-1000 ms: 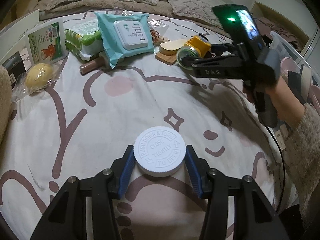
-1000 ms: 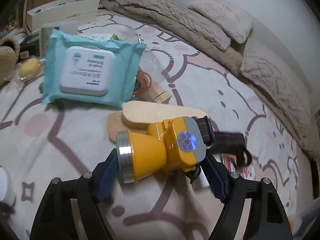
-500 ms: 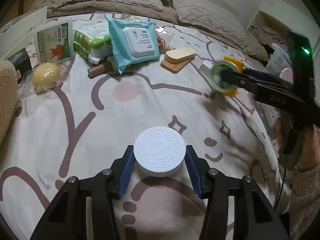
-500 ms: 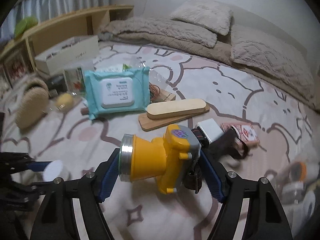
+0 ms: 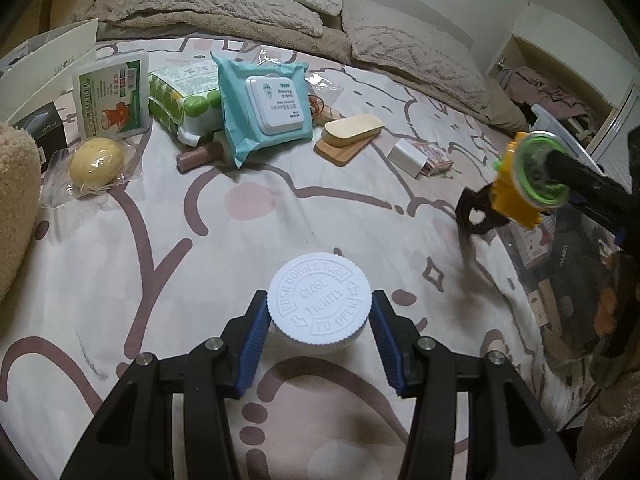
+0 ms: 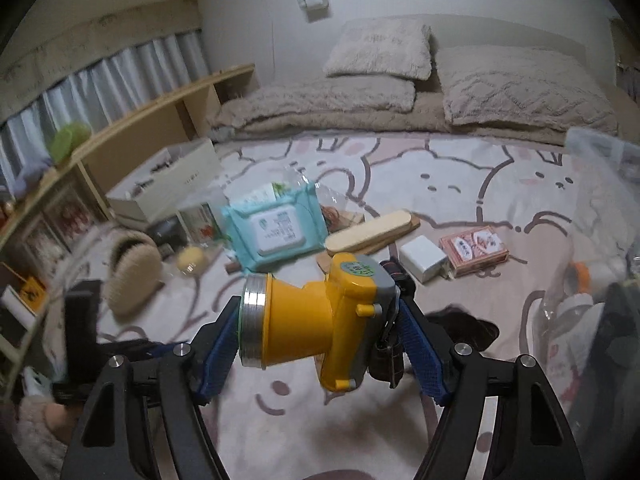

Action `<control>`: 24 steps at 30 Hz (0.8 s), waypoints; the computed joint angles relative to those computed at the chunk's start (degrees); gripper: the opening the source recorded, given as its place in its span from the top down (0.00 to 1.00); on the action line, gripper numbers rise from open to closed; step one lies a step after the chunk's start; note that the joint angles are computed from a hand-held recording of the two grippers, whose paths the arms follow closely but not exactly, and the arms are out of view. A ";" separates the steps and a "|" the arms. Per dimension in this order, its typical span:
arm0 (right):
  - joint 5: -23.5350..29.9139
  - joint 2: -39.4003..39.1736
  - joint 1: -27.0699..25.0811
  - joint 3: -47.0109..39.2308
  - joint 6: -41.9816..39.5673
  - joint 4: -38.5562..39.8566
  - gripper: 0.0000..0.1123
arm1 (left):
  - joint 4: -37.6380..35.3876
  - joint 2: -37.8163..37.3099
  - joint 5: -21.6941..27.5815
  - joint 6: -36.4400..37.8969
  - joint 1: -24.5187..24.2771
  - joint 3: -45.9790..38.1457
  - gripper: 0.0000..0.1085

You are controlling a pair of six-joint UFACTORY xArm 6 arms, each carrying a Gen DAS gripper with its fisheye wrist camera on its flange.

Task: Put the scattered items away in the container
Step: 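Carry the yellow headlamp and white cap with both tools to the bin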

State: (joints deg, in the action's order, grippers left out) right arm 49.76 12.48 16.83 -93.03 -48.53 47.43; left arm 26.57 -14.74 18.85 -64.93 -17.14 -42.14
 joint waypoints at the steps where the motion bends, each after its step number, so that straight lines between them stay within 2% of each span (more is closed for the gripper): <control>1: 0.46 -0.56 -0.29 0.09 0.08 0.51 0.33 | 0.32 -0.08 -0.07 -0.16 -0.09 -0.11 0.54; 6: 1.16 -3.66 -1.17 1.85 -0.20 2.31 0.33 | 2.51 -0.97 -1.19 -1.52 -0.60 -0.27 0.54; 19: 9.40 -8.66 -6.57 3.66 2.38 9.58 0.33 | 5.71 -2.66 -1.16 -4.24 -1.04 0.02 0.54; 24: 9.79 -10.31 -7.98 2.70 2.97 10.16 0.33 | 12.20 -4.03 1.43 -8.88 -1.54 -1.06 0.54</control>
